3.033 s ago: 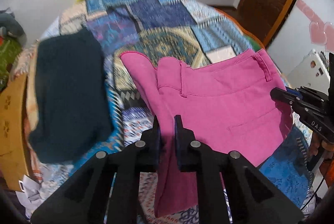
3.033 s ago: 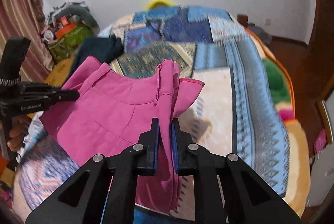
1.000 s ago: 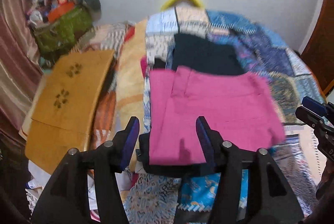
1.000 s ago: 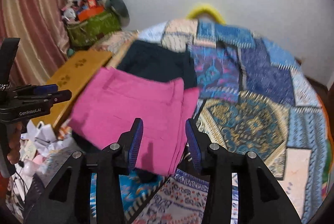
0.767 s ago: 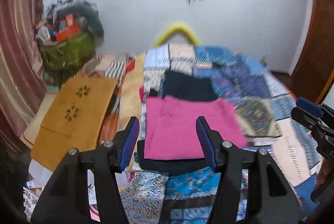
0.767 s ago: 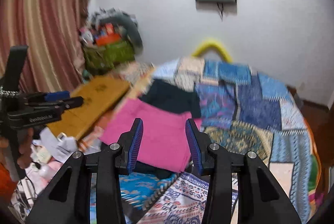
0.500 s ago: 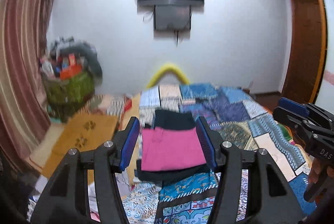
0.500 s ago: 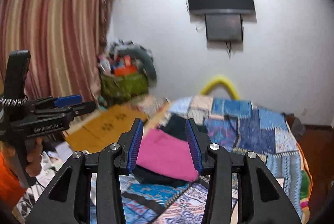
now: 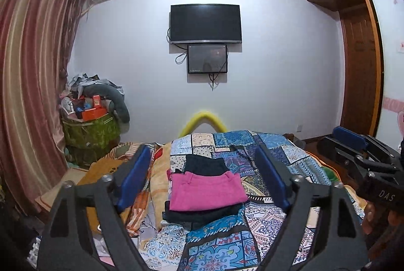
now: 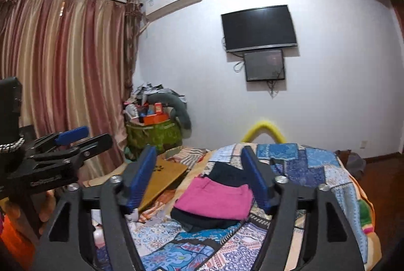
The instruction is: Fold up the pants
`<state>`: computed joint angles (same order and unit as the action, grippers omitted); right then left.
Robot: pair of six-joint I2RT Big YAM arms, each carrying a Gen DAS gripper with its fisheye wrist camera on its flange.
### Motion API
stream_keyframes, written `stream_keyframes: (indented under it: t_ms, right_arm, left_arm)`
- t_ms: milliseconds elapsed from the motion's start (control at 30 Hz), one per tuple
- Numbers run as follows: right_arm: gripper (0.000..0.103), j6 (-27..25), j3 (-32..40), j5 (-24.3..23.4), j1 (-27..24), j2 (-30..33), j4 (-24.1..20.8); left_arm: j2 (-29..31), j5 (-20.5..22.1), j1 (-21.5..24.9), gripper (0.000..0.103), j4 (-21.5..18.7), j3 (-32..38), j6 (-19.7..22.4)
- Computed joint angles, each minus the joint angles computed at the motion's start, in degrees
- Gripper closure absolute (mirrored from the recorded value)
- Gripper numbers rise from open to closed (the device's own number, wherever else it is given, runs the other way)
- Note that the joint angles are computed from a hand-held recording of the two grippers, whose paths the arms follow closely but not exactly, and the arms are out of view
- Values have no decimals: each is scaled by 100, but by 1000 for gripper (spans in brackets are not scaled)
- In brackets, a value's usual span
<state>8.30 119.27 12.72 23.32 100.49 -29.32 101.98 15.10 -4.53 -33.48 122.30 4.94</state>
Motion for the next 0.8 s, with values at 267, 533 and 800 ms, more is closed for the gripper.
stream_keyframes:
  t_ms: [267,533,800]
  right_arm:
    - [0,7,-206,437,81,-156,65]
    - [0,49,-383,461,99,-258,112]
    - [0,70,-415,513,114,-263,11]
  left_arm:
    - [-171,152,60,1,181,-264,-224]
    - [-204,167,37,0,235,-372,-279]
    - [-175,49,7,0,213,-410,-302]
